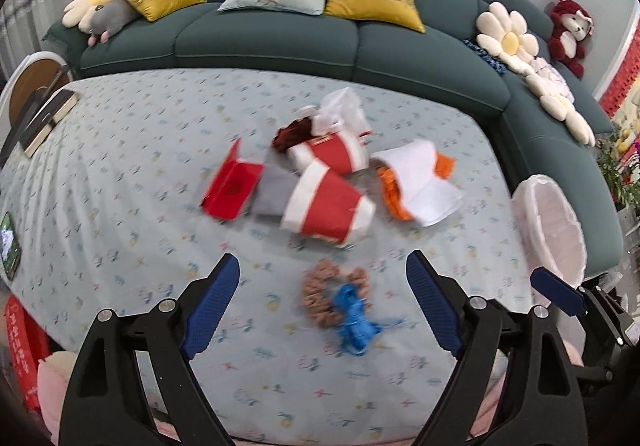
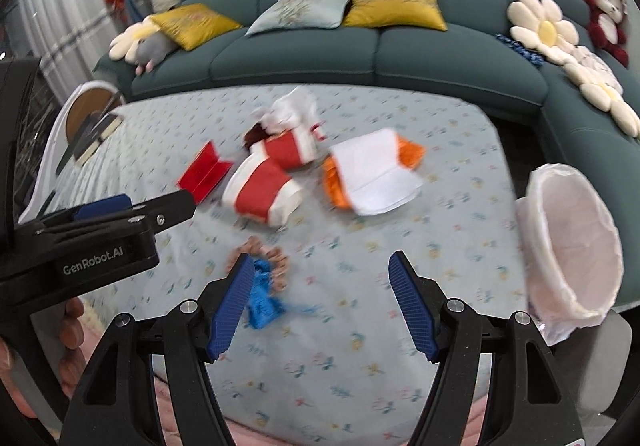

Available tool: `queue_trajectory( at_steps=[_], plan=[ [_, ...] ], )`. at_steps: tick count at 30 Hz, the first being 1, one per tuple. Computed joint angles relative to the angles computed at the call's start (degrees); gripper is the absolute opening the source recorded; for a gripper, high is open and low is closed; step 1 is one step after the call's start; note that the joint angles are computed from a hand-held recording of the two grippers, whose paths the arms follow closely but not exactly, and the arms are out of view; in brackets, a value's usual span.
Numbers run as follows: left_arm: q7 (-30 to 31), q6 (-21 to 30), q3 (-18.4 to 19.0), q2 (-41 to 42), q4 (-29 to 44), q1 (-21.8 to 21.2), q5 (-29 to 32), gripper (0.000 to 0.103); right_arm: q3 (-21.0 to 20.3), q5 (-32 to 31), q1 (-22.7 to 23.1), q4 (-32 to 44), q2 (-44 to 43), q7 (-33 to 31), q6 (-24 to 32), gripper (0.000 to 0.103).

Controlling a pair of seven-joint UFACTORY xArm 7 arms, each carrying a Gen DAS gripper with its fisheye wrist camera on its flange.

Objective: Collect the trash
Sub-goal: 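Lower the right gripper onto the blue lanyard and close on it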

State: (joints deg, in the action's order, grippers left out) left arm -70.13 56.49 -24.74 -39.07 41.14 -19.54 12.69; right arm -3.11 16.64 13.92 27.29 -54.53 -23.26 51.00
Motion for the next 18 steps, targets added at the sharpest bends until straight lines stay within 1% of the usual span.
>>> queue_trajectory(
  at_steps=[7,11,18],
  plan=[
    [0.3,2.3,1.5,-4.2,-5.7,-1.2,-2.1,0.081,3.1,0.9,3.6,-4.4,-1.0,1.2,0.3,0.067],
    [0.7,2.6,2.1,-5.7,-8.5,-1.5,-3.0,0.081,5.0,1.2,6.1,-6.5,0.7,2.0,-1.7,0.065],
    [1.8,1.2,3.4,-7.1,-12.3,-1.8,-4.6,0.081,6.2,1.2,8.5,-7.5,6.8,4.3,-5.7,0.059]
  ],
)
